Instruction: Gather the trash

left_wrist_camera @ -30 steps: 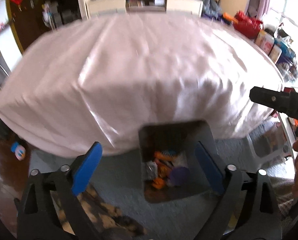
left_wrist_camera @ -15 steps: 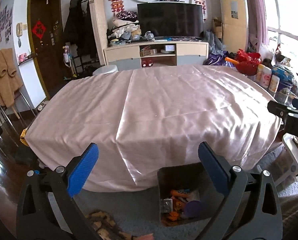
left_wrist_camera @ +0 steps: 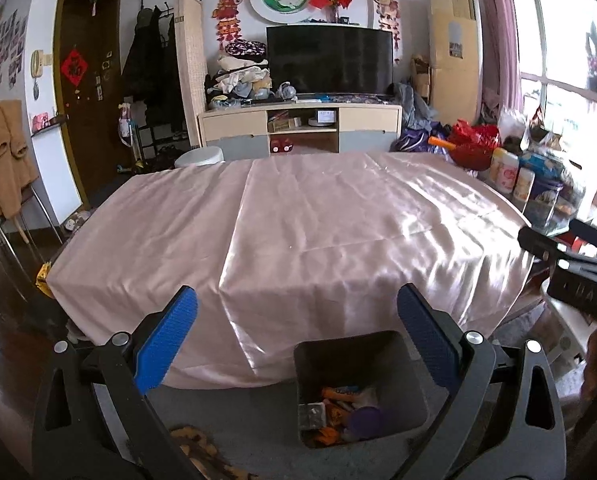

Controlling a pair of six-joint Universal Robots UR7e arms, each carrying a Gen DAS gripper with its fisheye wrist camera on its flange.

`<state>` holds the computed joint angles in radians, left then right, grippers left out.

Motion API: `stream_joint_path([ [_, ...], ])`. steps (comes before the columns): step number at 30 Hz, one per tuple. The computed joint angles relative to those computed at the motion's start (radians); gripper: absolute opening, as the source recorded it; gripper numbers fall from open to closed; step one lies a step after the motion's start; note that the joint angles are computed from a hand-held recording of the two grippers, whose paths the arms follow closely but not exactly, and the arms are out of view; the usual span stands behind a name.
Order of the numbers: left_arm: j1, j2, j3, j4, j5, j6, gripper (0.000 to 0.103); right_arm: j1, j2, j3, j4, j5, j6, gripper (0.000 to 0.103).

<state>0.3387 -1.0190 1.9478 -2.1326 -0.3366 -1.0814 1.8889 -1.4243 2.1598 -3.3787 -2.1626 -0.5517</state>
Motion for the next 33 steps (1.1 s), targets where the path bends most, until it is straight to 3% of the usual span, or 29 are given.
stream_joint_path([
  [8, -0.006, -0.006, 0.013, -0.047, -0.003, 0.026, 0.095, 0.017, 0.010, 0.029, -0.156, 0.043, -0.060, 0.100],
  [33, -0.005, -0.026, 0.035, -0.095, -0.014, 0.048, 0.095, 0.013, 0.008, 0.028, -0.130, 0.046, -0.036, 0.100],
])
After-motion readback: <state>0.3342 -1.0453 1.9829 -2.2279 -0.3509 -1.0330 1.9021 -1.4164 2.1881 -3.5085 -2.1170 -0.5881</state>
